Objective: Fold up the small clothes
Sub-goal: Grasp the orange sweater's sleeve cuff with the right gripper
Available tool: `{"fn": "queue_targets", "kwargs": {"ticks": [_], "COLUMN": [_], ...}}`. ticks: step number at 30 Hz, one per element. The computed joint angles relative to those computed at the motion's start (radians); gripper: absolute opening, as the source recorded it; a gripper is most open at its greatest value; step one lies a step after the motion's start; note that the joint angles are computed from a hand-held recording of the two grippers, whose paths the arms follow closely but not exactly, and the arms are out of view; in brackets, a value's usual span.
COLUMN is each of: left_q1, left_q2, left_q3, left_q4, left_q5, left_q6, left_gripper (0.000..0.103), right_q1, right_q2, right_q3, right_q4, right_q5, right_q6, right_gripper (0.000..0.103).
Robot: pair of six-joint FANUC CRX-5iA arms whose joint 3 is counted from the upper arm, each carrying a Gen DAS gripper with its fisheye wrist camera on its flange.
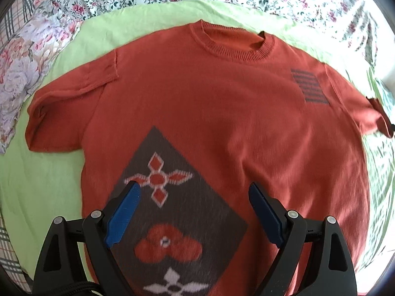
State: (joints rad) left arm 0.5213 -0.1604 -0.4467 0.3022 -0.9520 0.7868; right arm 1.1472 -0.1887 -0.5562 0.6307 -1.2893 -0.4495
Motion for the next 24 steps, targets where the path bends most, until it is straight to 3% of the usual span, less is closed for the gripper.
{"fn": "queue_targets", "kwargs": {"ticks": [6,9,12,13,15,17,21,24], "left_q1": [-0.060,-0.087,-0.109,-0.114,-0.118,-0.116,-0.105,-0.093], "left_q2": [0.063,0.086,0.108,0.113,0.124,0.131,0.140,0.136], "left_q3": [0.056,0.076,0.093,0.096,0.101,0.103,0.102,0.095], "left_q4": [-0.025,-0.042,-0.068,-0.073,-0.079,-0.068,-0.039,-0.022], "left_q5": [-0.003,-0.006,-0.008,-0.008,-0.009,-0.007,-0.008,-0.005], "left_q6": [0.086,0.112,0.141,0.149,0.162,0.162,0.149,0.134], "left_gripper": [0.090,0.090,0.090,0.090,0.090,0.090,0.090,0.090], "right_q1": [-0.229,-0.344,-0.399,-0.423,-0.453,-0.464,-0.406,-0.351], "right_q2": [-0.052,-0.030,-0.040,-0.034,-0.007,-0.002,-0.001,0.008], "right_q3": [-0.039,-0.022,-0.013,-0.011,0.035,0.076,0.082,0.097], "right_q4": [0.031,-0.009,-0.074,-0.108,-0.203,-0.285,-0.239,-0.202], "right_q5": [0.074,0.153,0.195,0.225,0.210,0.187,0.206,0.273], "right_q6": [0.153,0.314,0.432,0.475,0.555,0.579,0.513,0.454], "right_gripper": [0.068,0.068,0.066,0.061,0.027,0.008,0.007,0.007]}}
